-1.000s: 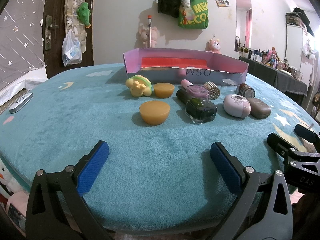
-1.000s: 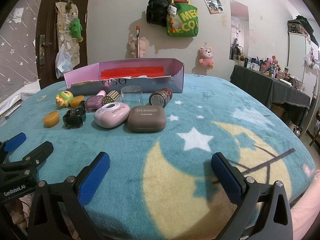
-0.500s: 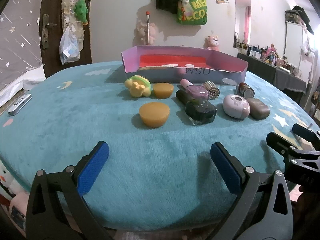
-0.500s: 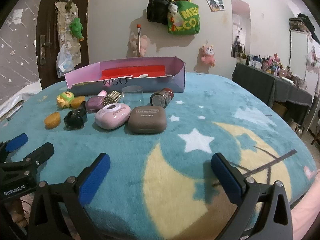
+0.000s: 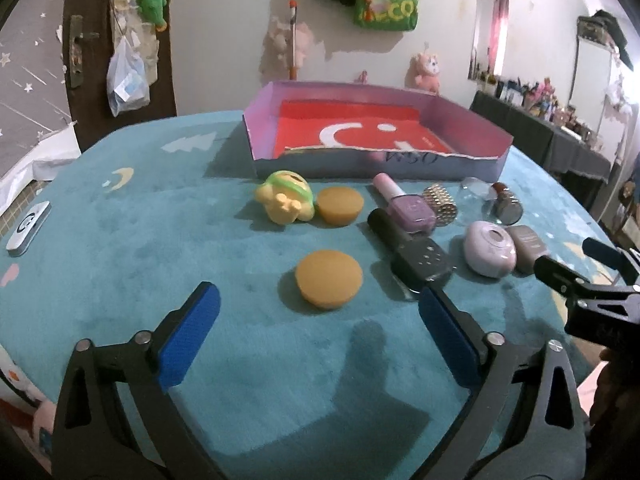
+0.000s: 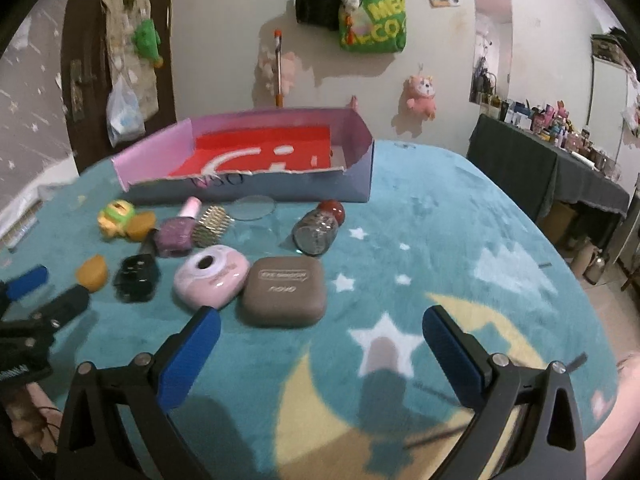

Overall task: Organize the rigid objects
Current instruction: 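Grasp the yellow sponge puff with the left tool while the right tool grasps the brown eye shadow case, then carry the sponge puff and eye shadow case into the pink box, lowering both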

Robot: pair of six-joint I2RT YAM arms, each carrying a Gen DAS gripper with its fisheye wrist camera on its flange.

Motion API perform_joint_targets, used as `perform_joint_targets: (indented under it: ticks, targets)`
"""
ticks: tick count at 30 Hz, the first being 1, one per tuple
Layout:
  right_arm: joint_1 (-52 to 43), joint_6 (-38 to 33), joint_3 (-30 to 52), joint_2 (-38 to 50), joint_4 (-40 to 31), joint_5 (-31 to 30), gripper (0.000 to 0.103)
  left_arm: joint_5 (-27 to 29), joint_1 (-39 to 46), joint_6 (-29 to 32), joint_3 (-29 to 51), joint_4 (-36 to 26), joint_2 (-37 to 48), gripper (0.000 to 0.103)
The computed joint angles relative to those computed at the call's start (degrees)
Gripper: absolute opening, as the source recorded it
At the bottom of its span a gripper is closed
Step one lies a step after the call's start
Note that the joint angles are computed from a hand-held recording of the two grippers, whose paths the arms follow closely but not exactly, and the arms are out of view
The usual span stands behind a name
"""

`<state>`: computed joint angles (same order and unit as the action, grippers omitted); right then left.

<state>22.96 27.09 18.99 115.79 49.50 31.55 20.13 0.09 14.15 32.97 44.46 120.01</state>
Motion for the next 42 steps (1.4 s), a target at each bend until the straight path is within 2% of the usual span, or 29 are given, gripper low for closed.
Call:
perform_joint_targets:
  ticks: [5,7,8,9,10,11,13,15,16,19,23,33,37,42]
  targets:
    - [-4.32,-3.02,3.60,-2.15,-7.52,-4.70,0.103,-0.13,0.07,1.73,6.30,-10.50,0.76,0.083]
    - [-5.50,-4.18,4.96,-2.46,-9.72,-6.27,0.103,0.09,0.10,2.39,8.43,-13.58,1.49,0.082]
    - [-6.12,-4.85,5.92,-2.06,-10.79,-7.54,0.102,0.23,0.10,2.60,9.25,-14.61,1.76,0.077]
    - [-6.56,-5.16,6.47,-1.80,-11.37,-8.27,0.100,0.28,0.08,2.84,9.98,-15.60,2.02,0.065]
    - [-7.17,-5.48,7.00,-1.48,-11.75,-9.34,0.097,-0.08,-0.10,3.19,11.00,-16.81,2.43,0.061]
    - [-7.74,-5.62,7.40,-1.17,-12.03,-10.53,0.089,-0.34,-0.18,3.40,11.18,-16.61,2.55,0.060]
    - [-9.12,-6.36,8.02,-0.29,-11.67,-14.00,0.080,1.10,-0.04,3.82,11.80,-17.55,2.60,0.050]
    - [-9.32,-6.50,8.35,0.55,-10.60,-16.11,0.062,3.77,0.49,4.22,12.95,-19.91,2.56,0.036]
    - [-8.86,-6.83,8.16,0.47,-10.03,-15.63,0.055,4.30,0.60,4.42,13.27,-20.82,2.35,0.036]
    - [-9.13,-7.40,7.14,-0.48,-8.47,-17.40,0.055,4.19,0.35,4.77,12.76,-20.33,1.31,0.036]
    - [-9.17,-8.80,6.50,-3.01,-9.13,-16.53,0.055,4.57,0.14,4.99,13.01,-20.72,0.43,0.036]
    - [-11.53,-9.89,6.96,-3.72,-9.87,-19.38,0.055,4.44,0.01,5.27,14.96,-22.80,-0.38,0.036]
    - [-12.94,-12.53,7.76,-6.20,-11.61,-20.76,0.055,3.61,-0.87,5.57,16.54,-22.68,-1.41,0.036]
    - [-15.28,-16.85,11.01,-10.49,-15.33,-22.96,0.055,4.01,-2.18,6.40,24.81,-30.27,-1.30,0.036]
